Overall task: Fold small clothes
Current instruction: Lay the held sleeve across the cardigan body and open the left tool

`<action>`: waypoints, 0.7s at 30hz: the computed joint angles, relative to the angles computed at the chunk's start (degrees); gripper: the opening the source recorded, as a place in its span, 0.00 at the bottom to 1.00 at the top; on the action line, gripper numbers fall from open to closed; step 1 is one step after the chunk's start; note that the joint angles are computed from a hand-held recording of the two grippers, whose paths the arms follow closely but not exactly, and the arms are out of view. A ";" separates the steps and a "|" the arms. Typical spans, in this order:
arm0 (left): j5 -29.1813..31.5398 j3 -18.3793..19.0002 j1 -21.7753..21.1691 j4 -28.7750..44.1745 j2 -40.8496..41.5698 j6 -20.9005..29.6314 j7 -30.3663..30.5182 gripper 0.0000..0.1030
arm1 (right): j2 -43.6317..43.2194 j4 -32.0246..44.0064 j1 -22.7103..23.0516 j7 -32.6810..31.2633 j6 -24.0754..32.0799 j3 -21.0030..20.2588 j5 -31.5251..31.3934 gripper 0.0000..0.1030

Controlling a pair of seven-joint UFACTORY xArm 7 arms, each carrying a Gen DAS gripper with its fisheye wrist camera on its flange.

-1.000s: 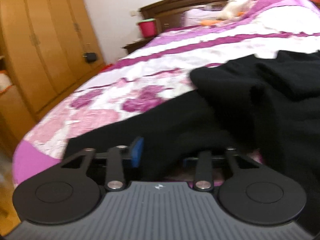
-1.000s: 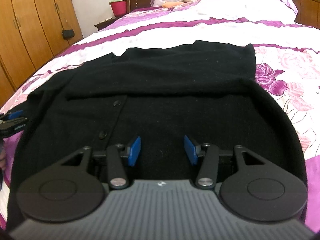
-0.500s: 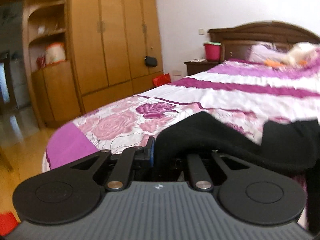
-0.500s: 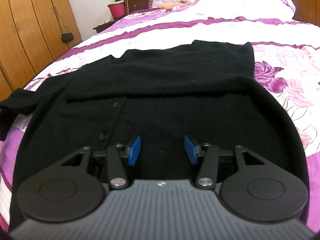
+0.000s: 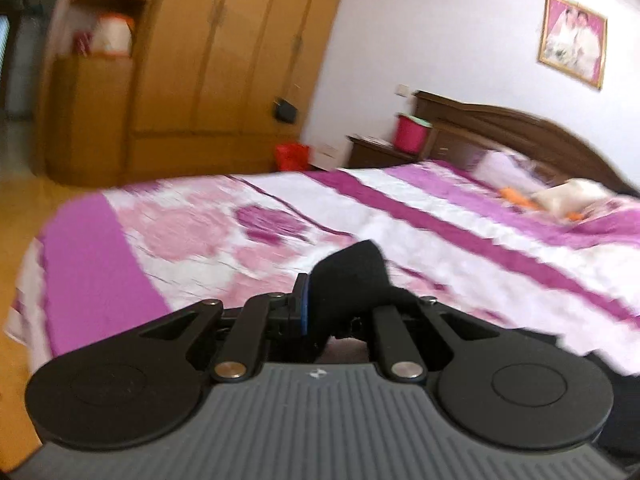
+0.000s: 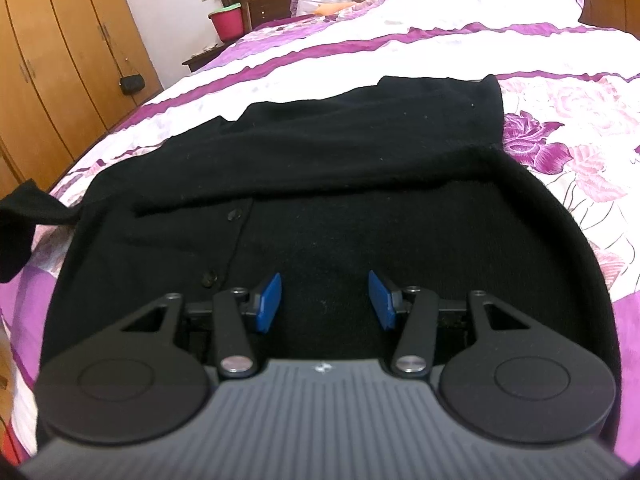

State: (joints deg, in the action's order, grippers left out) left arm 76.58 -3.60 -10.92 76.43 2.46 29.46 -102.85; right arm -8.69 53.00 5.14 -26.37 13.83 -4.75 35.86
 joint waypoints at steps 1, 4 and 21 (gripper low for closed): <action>-0.22 -0.05 0.00 0.12 -0.16 -1.55 -0.57 0.11 | -0.13 0.08 0.00 0.09 0.33 -0.09 0.25 0.49; 2.42 -0.07 -0.16 2.23 0.50 -6.51 -3.76 0.11 | -0.48 0.32 0.12 -0.21 1.38 -0.61 1.88 0.49; 1.15 -0.15 -13.12 23.62 15.39 -15.17 5.60 0.11 | -3.39 -1.59 0.15 -2.50 2.13 -2.53 7.08 0.49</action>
